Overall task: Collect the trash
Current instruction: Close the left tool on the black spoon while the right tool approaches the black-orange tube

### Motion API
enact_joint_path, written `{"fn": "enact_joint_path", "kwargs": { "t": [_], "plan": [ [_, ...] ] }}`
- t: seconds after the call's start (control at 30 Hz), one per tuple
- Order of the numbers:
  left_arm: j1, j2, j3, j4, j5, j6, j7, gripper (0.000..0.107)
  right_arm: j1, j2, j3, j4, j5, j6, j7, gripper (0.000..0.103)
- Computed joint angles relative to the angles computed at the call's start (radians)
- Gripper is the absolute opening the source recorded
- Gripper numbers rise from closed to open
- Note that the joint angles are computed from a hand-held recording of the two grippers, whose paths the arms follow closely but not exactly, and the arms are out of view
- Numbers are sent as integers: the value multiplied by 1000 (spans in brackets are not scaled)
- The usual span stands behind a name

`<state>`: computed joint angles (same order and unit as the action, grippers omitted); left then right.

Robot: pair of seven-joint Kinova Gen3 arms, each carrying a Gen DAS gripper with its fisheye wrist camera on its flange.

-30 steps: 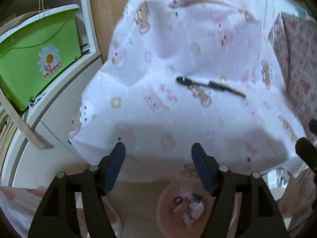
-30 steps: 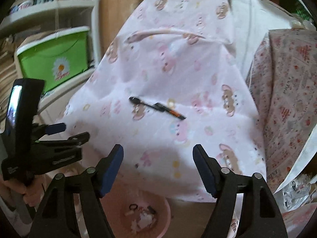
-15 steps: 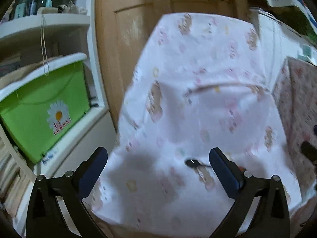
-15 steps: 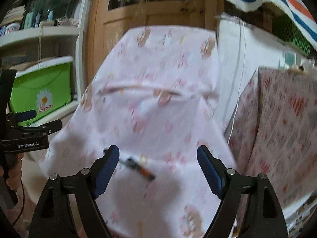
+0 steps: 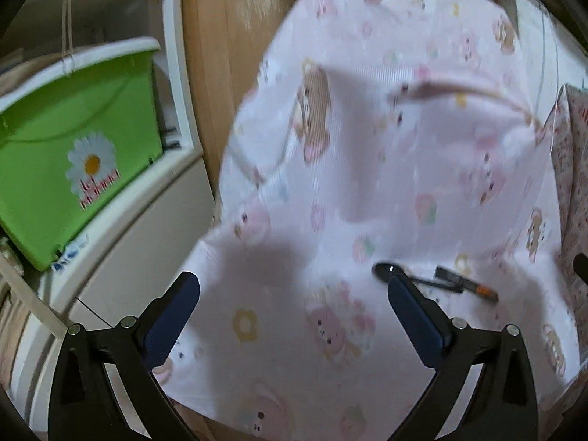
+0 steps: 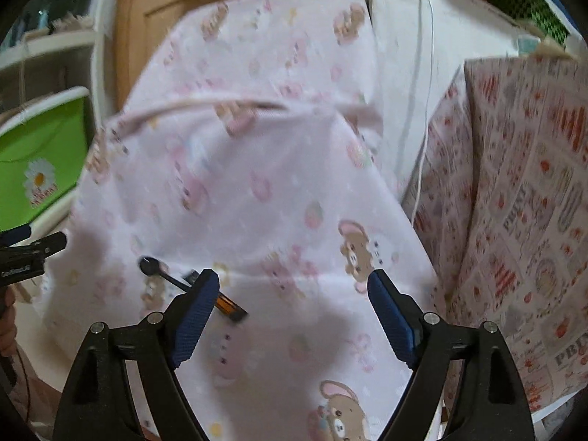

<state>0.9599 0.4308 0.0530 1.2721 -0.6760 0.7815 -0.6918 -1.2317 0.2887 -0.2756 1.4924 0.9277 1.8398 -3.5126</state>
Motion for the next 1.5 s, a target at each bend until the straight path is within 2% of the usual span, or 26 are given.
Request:
{"fn": "enact_joint_path", "kwargs": {
  "t": [0.17,0.33,0.47,0.67,0.9,0.97,1.03,1.13,1.23,1.37,1.5],
  "plan": [
    [-33,21,16,-19,63,-5,-43,102,41,-31,0,50,-51,-50,-53,84],
    [-62,38,32,-36,141,0,-95,102,66,-48,-10,76,-69,-61,-84,84],
    [-104,58,68,-55,236,-3,-197,102,80,-55,-19,85,-76,-71,-89,85],
    [-162,102,110,-100,404,-36,-346,90,98,-62,-22,87,-87,-83,-81,85],
    [-111,155,80,-178,440,-57,-426,85,130,-71,-21,99,-111,-117,-68,85],
    [-61,182,37,-227,407,-21,-407,85,138,-72,-21,101,-120,-129,-61,85],
    [-61,205,40,-261,413,-8,-412,82,143,-71,-20,101,-126,-135,-55,85],
    [-99,228,67,-283,482,-17,-422,72,146,-70,-20,102,-131,-143,-45,85],
    [-86,240,26,-285,490,-30,-355,63,147,-72,-21,102,-133,-150,-35,85],
    [-146,263,70,-305,567,-21,-364,46,154,-91,-24,115,-136,-187,-39,85],
    [-149,284,69,-334,585,-4,-378,32,164,-81,-24,112,-139,-186,-27,85]
  ]
}}
